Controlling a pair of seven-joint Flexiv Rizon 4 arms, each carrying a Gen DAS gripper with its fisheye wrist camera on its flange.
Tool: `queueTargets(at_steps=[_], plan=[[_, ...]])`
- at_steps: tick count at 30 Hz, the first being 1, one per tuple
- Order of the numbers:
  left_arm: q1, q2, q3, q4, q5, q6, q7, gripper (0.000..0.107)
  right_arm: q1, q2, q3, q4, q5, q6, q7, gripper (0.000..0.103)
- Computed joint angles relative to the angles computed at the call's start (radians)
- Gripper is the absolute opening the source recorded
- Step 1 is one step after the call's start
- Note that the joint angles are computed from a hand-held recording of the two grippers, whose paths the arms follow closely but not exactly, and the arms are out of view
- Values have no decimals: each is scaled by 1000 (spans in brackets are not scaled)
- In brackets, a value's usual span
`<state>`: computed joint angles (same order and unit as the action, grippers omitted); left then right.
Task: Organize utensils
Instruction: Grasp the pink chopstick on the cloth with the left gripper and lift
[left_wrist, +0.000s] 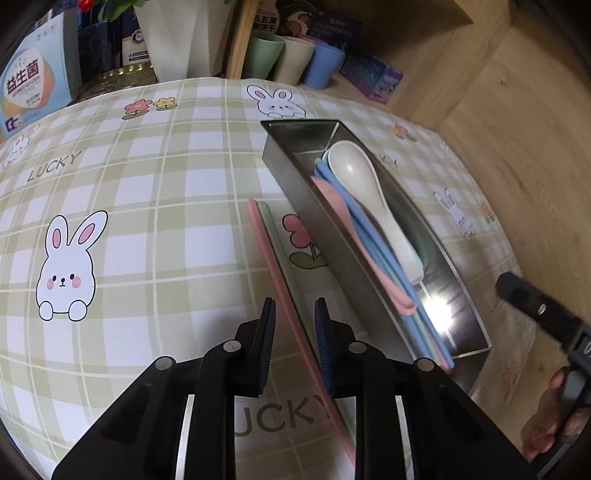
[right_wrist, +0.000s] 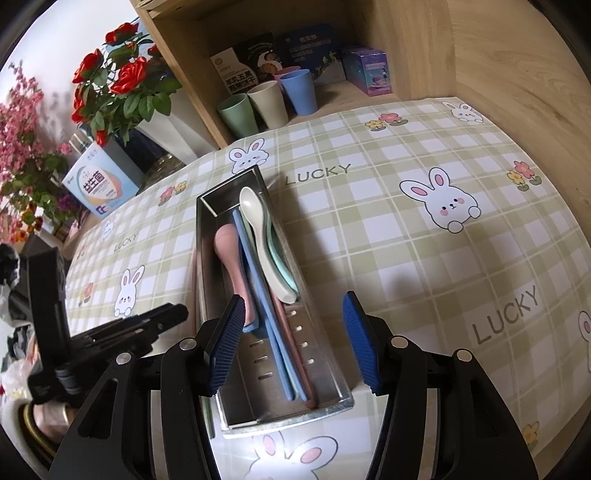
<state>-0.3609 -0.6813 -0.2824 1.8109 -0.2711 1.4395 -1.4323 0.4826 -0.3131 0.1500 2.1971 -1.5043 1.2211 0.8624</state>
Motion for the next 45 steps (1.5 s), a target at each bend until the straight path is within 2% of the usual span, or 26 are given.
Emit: queueTargets(at_steps=[19, 24, 26, 29, 30, 32, 37, 45], plan=[[-170, -13, 232, -77, 172, -48, -120, 21, -9, -2, -2, 12, 7, 3, 8, 53], [-155, -16, 212, -87, 184, -77, -137, 21, -8, -6, -3, 7, 0, 9, 10, 53], [-180, -17, 241, -97, 210, -81, -151, 21, -7, -7, -3, 6, 0, 9, 8, 53], [-181, -13, 243, -93, 230, -81, -156, 21, -5, -5, -2, 7, 8, 4, 5, 53], [-179, -11, 242, -90, 234, -81, -156, 13, -5, -3, -2, 9, 9, 3, 5, 53], [-177, -6, 242, -82, 243, -78, -159, 9, -4, 1, -1, 11, 10, 0, 7, 53], [-115, 17, 185, -25, 213, -55, -130, 6, -4, 6, 1, 12, 0, -2, 5, 53], [-61, 61, 164, 66, 167, -11, -123, 6, 15, -18, 7, -22, -22, -4, -3, 53]])
